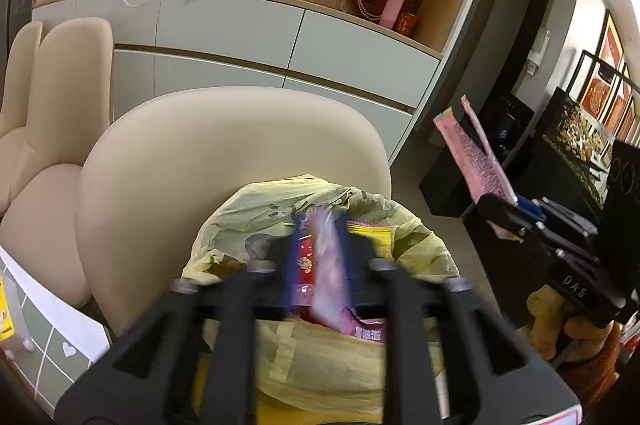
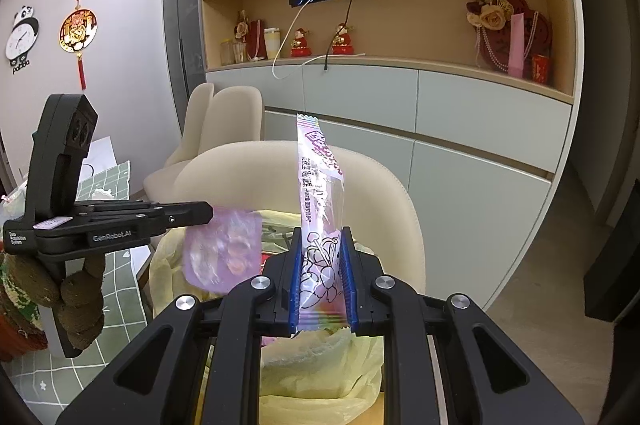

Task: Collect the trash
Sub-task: 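Carry the clear tray into the bin and open the left gripper while the right carries the wrapper, then lower the pink wrapper into the bin and open the right gripper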

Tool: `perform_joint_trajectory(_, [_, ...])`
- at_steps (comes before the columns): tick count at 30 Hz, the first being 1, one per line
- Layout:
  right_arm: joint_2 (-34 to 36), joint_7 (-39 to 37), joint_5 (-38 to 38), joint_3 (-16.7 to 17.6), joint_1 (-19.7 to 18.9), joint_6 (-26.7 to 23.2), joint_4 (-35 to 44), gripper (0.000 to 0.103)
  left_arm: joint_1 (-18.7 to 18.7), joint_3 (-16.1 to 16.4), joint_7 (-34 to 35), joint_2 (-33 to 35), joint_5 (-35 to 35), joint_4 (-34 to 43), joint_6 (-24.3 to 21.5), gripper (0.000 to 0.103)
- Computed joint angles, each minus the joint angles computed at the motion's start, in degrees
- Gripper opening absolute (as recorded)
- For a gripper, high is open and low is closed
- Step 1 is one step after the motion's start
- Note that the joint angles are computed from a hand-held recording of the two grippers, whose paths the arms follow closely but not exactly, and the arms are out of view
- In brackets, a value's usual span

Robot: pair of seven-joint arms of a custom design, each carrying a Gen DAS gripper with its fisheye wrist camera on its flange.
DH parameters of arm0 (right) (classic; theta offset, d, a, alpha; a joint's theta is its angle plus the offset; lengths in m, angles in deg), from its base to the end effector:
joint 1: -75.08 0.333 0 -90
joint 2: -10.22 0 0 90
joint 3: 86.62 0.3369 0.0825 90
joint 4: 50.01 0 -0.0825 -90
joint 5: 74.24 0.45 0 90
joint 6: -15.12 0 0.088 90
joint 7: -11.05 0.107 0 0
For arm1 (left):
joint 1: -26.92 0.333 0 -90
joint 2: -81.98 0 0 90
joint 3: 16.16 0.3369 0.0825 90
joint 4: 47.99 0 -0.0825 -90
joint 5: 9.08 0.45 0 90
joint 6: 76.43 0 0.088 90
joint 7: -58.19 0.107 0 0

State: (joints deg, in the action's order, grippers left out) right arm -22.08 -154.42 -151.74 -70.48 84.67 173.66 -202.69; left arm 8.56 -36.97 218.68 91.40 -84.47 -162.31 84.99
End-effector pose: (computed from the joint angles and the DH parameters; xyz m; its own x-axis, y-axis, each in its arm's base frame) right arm 0.3814 0.2266 0.4315 -0.1536 -0.9859 -0.0662 -0.4798 0.1329 -0.8673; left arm 0.5545 -0.3802 0.4131 -0.7401 -0.6015 0.3008 -0.5625 0.3083 -0.7672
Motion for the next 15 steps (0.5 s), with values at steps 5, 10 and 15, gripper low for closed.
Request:
perform_joint_trajectory(5, [2.3,-0.3,-0.1,-0.4,0.1,0.7,1.2,0.018,0.3,0.4,3.8,-2.8,-5.1,-2.1,0.6,0.040])
perform_joint_trajectory(10, [6.1,-1.6,0.5,-1.3,0.4,2.0,3.7,0.018,-0.4,2.0,2.2,-5.8,-4.5,-5.4,1.1,0.040])
perform_joint_trajectory(15, [10.7,-3.9,1.3,-2.4,0.9,3.2,6.8,0.018,-0.9,3.4,-0.2,-8.7,-2.5,-8.8,1.3,0.041])
